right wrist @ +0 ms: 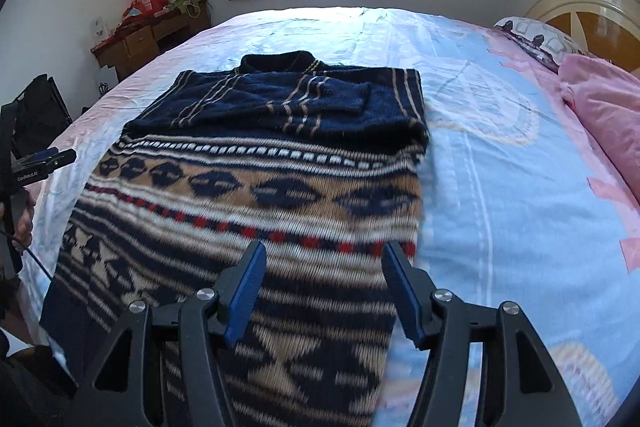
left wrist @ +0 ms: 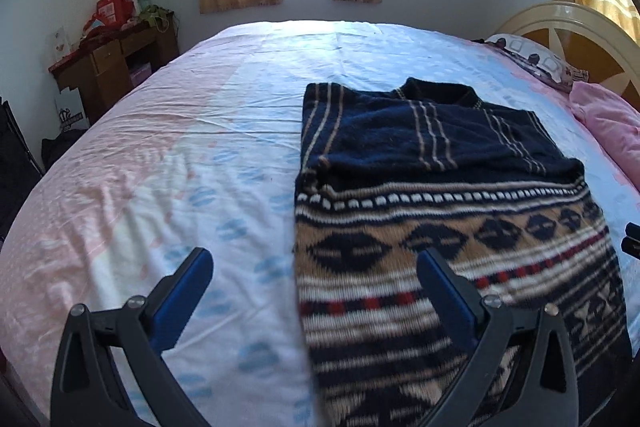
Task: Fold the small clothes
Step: 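Move both tools down to the ribbed hem of the sweater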
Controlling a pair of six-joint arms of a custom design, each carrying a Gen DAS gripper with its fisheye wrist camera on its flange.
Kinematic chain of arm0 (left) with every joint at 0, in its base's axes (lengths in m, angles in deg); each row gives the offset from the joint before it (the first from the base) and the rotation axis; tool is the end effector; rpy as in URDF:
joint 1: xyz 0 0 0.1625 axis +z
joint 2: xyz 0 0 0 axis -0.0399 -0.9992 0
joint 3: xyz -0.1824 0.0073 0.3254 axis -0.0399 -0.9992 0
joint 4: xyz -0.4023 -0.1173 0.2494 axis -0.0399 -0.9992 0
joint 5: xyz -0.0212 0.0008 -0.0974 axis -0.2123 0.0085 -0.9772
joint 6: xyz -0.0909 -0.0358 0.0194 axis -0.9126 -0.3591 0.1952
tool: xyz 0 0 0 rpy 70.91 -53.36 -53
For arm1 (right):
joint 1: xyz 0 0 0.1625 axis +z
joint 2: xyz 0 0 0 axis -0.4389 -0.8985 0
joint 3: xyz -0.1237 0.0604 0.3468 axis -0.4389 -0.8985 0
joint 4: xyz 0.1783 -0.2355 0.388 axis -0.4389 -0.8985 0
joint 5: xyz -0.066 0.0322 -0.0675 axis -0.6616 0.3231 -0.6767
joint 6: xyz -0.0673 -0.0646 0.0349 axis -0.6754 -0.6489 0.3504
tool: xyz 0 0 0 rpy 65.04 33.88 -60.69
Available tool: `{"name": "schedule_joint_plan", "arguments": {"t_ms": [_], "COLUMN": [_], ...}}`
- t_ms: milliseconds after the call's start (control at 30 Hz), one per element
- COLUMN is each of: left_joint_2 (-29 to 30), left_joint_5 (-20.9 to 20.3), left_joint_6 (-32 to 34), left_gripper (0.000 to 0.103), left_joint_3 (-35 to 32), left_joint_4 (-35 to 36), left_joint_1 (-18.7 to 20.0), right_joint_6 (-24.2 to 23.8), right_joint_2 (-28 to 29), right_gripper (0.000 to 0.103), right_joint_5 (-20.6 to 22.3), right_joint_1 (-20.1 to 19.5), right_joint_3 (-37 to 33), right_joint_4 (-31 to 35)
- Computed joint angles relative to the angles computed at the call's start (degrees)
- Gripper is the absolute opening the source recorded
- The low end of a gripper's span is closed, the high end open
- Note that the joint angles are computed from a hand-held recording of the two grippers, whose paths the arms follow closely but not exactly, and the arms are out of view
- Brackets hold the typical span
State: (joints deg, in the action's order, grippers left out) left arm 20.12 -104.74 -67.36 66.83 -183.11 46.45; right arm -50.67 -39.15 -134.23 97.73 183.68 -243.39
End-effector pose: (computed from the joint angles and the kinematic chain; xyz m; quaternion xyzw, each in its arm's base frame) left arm -0.3313 -0.6170 -0.0049 0.2247 0.8612 -0.3229 0.3218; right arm -0.0444 -0.4727 0.3851 0.1269 -0.8666 0.3387 0.3439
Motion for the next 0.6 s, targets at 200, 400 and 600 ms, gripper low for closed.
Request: {"name": "schedule_joint_plan", "arguments": {"t_ms": [200,400,600], "left_joint_2": [-3.0,-5.5,-7.6], "left_joint_5": [-0.3,-0.1,-0.8], "left_joint_6": [-2.3,-4.1,-5.9], "left_gripper": [0.103,0.103,0.103], "left_joint_3": [4.7,8.6,11.3], "left_joint_4": [0.1,0.6,2.1], "left_joint_1": [-1.5,-2.9,-4.0], "right_joint_6": [0.0,0.1,0.8], "right_joint_2": [-5.3,-9.9,-13.8], "right_gripper": [0.061,0.062,0.062], "right_joint_5": [1.1,2.0,2.9], "right_joint_1": [-1.7,-3.6,-5.2], "right_joint_3": [3.8,7.3,9.8], "right_joint_4": [2.4,4.0,5.3]}}
